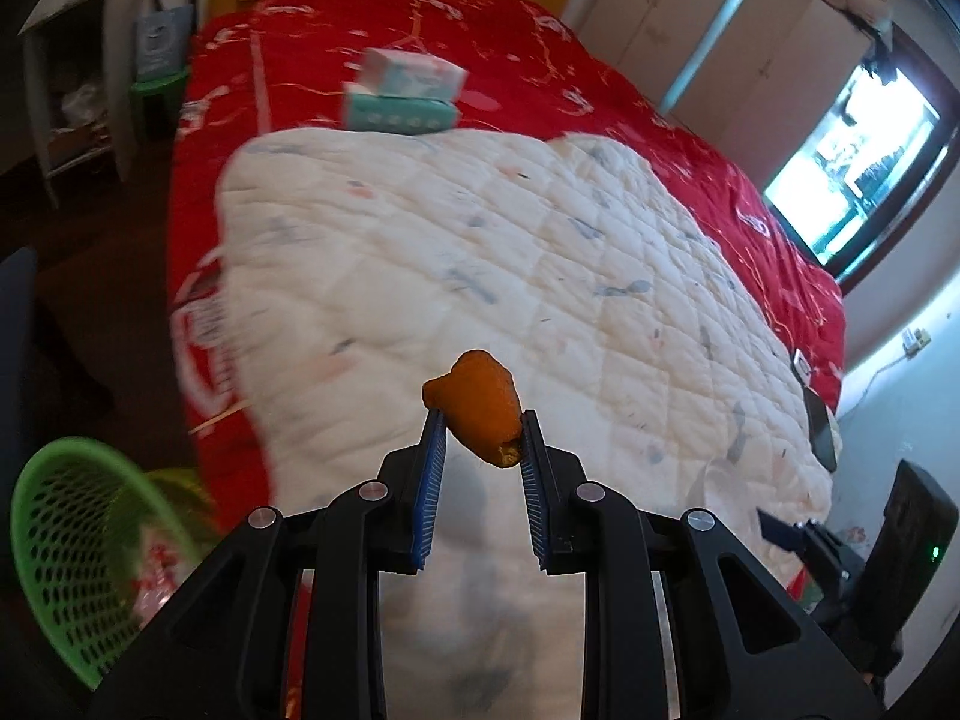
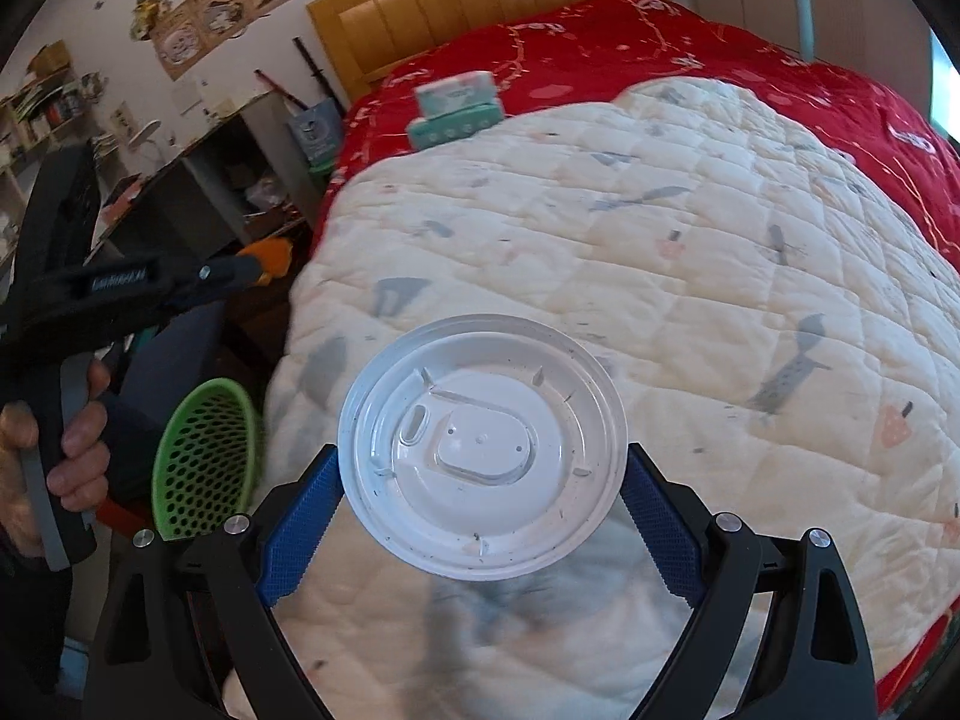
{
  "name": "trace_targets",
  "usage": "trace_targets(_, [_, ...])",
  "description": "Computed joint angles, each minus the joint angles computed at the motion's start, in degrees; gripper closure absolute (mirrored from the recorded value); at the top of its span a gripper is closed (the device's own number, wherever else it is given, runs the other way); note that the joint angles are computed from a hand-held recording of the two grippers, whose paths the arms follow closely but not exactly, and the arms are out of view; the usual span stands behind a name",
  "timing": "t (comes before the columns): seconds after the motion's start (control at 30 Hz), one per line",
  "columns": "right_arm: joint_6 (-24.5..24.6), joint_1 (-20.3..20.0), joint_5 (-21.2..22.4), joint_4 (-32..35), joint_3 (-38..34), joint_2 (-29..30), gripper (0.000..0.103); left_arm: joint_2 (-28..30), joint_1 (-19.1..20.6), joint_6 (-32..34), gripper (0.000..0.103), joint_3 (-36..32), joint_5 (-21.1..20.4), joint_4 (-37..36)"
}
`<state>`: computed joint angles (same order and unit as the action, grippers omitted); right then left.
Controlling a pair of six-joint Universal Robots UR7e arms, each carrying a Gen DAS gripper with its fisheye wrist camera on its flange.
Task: Collect trash
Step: 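Carry the lid and orange piece to the basket and open the left gripper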
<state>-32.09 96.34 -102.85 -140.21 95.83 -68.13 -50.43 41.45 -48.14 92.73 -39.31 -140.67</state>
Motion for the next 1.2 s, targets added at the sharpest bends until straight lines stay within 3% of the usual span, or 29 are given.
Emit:
trace_targets(0.23, [-0.1,3.0,1.1,0.1,3.0,-0.3,0.015,-10.3,-3.6,-11.2,0.079,11.9,5.7,6.1])
trace_targets(0.37, [-0.3,4.8,1.7,0.4,4.0,0.5,0.015,-16.2,-5.4,-21.4,0.079,17.1,7.7,15.6])
trace_targets(0.67, [-0.1,8.4,2.6,1.2,5.2,2.8,0.015,-26.2,-7.2,-40.0,0.079,24.7,6.9,32.3])
trace_targets(1.0, [-0.4,11.0,3.2,2.6,5.7,4.9,0.015,-33.0,-7.3,-52.5,0.075,29.8,3.4,41.3])
trace_targets(1.07, [-0.4,11.4,3.2,2.7,5.7,5.2,0.015,-34.4,-7.5,-53.7,0.072,30.9,3.1,41.9])
trace_targets(1.13, [-0.4,11.9,3.3,2.8,5.7,5.5,0.015,-35.3,-7.7,-55.2,0.057,31.5,3.0,42.7])
trace_targets(1.2, [-0.6,12.3,3.4,3.0,5.7,5.9,0.015,-35.8,-8.2,-57.0,0.052,32.0,3.1,43.5])
